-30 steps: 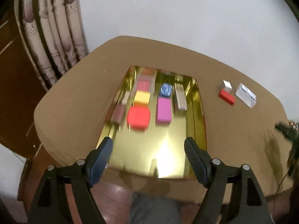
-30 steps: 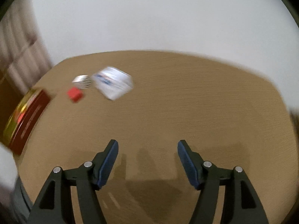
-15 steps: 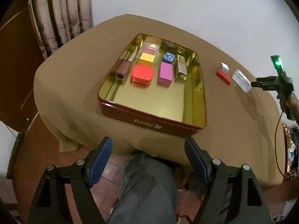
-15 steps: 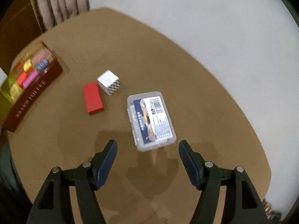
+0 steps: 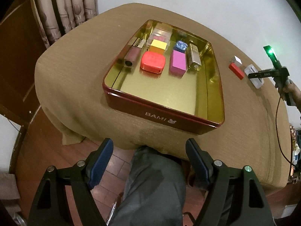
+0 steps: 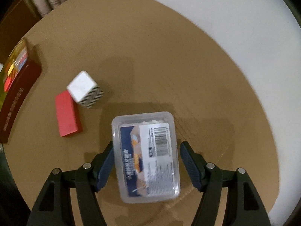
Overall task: Organize rigid objects
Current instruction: 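Grasp the clear plastic card box with the right gripper, then carry the clear card box into the gold tin and open the right gripper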
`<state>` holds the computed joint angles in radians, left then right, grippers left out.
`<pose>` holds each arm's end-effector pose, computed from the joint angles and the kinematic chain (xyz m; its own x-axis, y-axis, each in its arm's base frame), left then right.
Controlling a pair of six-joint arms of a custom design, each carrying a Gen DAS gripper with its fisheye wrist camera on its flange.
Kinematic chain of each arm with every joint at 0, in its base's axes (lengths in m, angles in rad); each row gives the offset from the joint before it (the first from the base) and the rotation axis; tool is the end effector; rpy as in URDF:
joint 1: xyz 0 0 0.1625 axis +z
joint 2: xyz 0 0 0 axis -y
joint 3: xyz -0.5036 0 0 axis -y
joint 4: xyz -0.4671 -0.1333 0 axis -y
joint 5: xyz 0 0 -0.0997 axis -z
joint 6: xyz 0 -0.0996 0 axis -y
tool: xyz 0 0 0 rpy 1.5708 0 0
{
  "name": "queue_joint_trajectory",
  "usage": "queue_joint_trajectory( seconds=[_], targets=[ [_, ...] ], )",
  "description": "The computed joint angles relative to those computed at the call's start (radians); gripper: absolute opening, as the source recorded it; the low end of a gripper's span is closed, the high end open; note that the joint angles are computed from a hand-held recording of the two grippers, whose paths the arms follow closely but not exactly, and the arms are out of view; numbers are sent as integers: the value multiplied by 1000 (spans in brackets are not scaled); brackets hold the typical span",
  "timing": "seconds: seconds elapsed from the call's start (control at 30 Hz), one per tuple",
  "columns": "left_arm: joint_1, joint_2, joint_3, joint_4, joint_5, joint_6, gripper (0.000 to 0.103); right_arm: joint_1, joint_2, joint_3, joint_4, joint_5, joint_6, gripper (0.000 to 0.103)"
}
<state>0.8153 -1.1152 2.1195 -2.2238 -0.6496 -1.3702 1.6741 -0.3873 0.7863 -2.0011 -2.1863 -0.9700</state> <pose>-0.2190 -0.5426 0.1297 -0.6812 -0.5474 -0.4862 -0.1191 0.7381 -0.6641 0.1784 -0.9858 0.0931 -0.3751 -0.8575 0.3520 -0.7297 0.5074 0.4583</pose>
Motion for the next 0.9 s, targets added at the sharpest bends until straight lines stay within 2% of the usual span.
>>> queue_joint_trajectory(
  seconds=[0.03, 0.07, 0.1, 0.2, 0.27, 0.33, 0.37, 0.43, 0.53, 0.6, 0.67, 0.77, 0.83, 0.9],
  targets=[
    [-2, -1, 0, 5, 5, -2, 75, -6, 1, -8, 21, 16, 38, 65],
    [-4, -3, 1, 7, 12, -2, 75, -10, -9, 10, 0, 29, 33, 65],
    [-7, -4, 1, 10, 19, -6, 75, -12, -30, 52, -49, 37, 22, 64],
    [-18, -12, 9, 23, 41, -25, 75, -18, -103, 163, -144, 91, 65, 64],
    [-24, -17, 21, 3, 47, -24, 75, -15, -189, 269, -187, 177, 130, 64],
    [-28, -22, 31, -5, 45, -32, 75, -6, -251, 331, -148, 271, 176, 64],
    [-30, -25, 39, -15, 42, -32, 75, 5, -294, 377, -116, 345, 191, 64],
    [-36, -33, 55, -36, 35, -31, 75, 39, -350, 457, -79, 423, 210, 64],
    [-49, -54, 78, -25, 31, -55, 75, 90, -364, 505, -27, 476, 211, 64],
    [-62, -73, 97, -11, 37, -77, 75, 128, -356, 546, 3, 483, 221, 64],
    [-72, -88, 112, 6, 43, -101, 76, 162, -361, 635, -65, 436, 149, 64],
    [-81, -111, 137, 6, 41, -112, 77, 194, -304, 634, -40, 385, 97, 64],
    [-83, -125, 154, -4, 38, -116, 77, 210, -282, 651, -73, 320, 1, 64],
    [-87, -138, 172, -27, 39, -109, 77, 221, -268, 649, -79, 276, -41, 64]
  ],
)
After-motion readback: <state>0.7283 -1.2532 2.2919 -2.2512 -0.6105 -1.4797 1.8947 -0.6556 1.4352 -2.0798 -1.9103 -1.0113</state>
